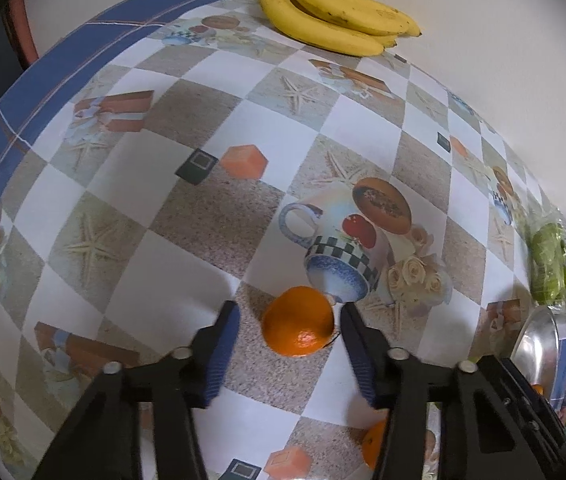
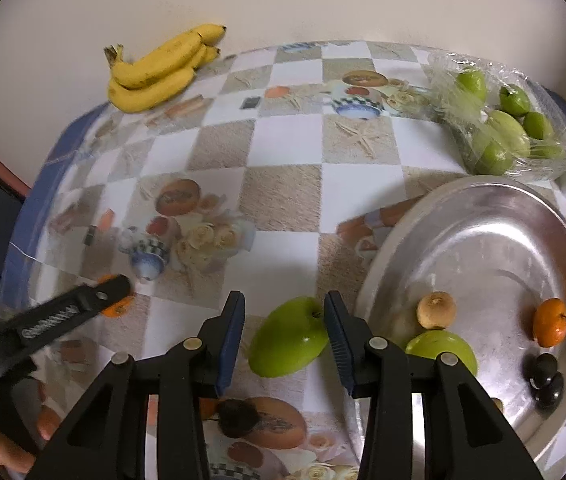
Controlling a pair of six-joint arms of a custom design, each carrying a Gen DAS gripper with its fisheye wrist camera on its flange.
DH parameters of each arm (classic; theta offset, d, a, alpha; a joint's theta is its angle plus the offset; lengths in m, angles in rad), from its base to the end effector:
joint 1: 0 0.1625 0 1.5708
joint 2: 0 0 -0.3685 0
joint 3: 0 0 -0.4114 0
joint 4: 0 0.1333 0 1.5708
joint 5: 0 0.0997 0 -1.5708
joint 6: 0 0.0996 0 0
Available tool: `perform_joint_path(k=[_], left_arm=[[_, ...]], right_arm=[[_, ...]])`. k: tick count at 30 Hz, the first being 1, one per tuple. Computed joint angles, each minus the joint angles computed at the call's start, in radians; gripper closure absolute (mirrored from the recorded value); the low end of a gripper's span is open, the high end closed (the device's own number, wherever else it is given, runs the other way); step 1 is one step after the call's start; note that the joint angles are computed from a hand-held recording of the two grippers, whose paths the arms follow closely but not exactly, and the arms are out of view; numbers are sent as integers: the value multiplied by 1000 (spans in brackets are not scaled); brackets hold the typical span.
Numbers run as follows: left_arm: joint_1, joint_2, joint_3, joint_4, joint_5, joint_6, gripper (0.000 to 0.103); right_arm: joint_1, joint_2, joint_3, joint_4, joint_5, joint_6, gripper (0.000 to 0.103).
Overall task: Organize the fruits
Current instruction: 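Position the right tool around the large green pear while the left tool approaches an orange, then grasp the green pear with the right tool while the left tool grasps the orange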
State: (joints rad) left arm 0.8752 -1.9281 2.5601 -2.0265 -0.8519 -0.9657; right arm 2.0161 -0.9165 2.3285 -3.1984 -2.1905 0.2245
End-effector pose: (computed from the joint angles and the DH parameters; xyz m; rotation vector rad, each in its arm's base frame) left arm -0.0319 -0.3486 0.1734 -0.2522 2.4672 -0.5400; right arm 0.2421 -0.3322 -0.0092 0.1950 -2.5686 0.5340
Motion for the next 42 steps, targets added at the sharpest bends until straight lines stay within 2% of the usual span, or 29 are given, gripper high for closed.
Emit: perform_joint_path(k=[3, 9, 16, 22, 26, 27, 42], left_arm=[[6, 8, 1, -19, -9, 13, 64], [12, 1, 6, -39, -5, 25, 64], [19, -3, 0, -36, -27, 26, 64], [-3, -20, 1, -9, -33, 8, 64], [-11, -25, 0, -5, -31, 4, 64], [-11, -25, 0, -5, -31, 2, 64], [-39, -61, -3, 55, -24, -26, 64]], right_arm=[[2, 1, -1, -20, 25, -7, 62], [19, 11, -16, 4, -39, 0, 65], [8, 23, -22, 19, -52, -23, 65], [9, 41, -34, 36, -69, -18, 64], [6, 49, -37, 42, -62, -25, 49], [9, 53, -39, 43, -65, -30, 48], [50, 88, -61, 95, -139, -129, 45]])
